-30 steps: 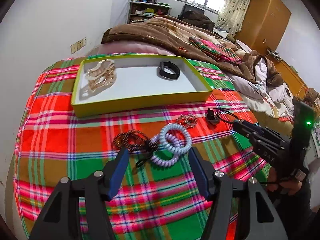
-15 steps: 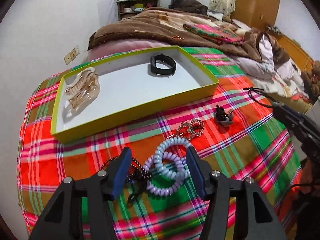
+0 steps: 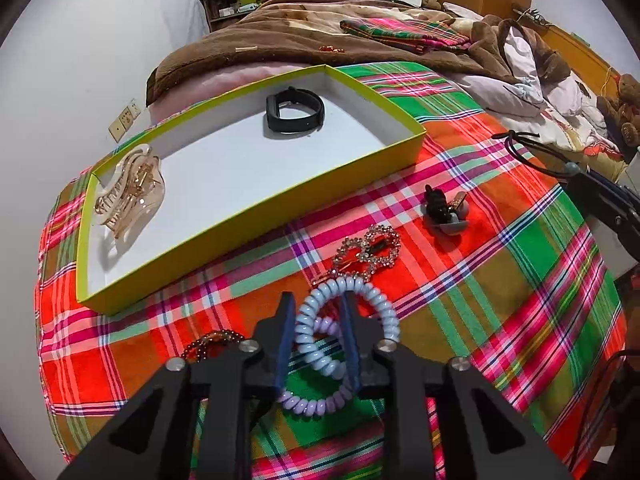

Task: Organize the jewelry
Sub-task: 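Grasp the H-charm hair tie with the right gripper while the left gripper grasps the blue coil ties, then carry the H-charm hair tie and blue coil ties into the box with both grippers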

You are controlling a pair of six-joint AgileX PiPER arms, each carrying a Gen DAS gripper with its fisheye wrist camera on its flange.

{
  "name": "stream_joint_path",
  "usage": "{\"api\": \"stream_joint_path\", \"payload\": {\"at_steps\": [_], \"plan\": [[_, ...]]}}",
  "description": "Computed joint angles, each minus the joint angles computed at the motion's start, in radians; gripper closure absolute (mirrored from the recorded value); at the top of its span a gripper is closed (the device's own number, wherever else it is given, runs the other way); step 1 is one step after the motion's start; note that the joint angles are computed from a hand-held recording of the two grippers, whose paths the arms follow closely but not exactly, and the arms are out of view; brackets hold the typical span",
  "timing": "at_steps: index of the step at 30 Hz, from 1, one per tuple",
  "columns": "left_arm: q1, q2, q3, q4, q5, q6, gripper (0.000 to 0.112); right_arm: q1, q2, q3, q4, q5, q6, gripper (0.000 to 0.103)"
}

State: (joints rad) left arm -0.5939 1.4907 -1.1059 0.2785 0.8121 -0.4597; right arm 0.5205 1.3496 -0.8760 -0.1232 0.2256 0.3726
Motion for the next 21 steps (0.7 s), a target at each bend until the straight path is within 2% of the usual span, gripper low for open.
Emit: {"api": "stream_joint_path", "payload": {"at_steps": [3,13,21], "plan": [[0.002,-0.006,0.005,0.001,-0.002,-0.008,0.101,0.005,0.000,-0.002,-0.017,0.003,0.017,0.076],[0.012,-0.069,0.031,-0.024,-0.039,-0.016,0.102,0.019,-0.006,-0.009,-0.090,0.019,0.096,0.076],[0.032,-0.113,0.027,-0.031,-0.038,-0.020,0.102,0.043,-0.020,-0.032,-0.160,0.046,0.160,0.076]]}}
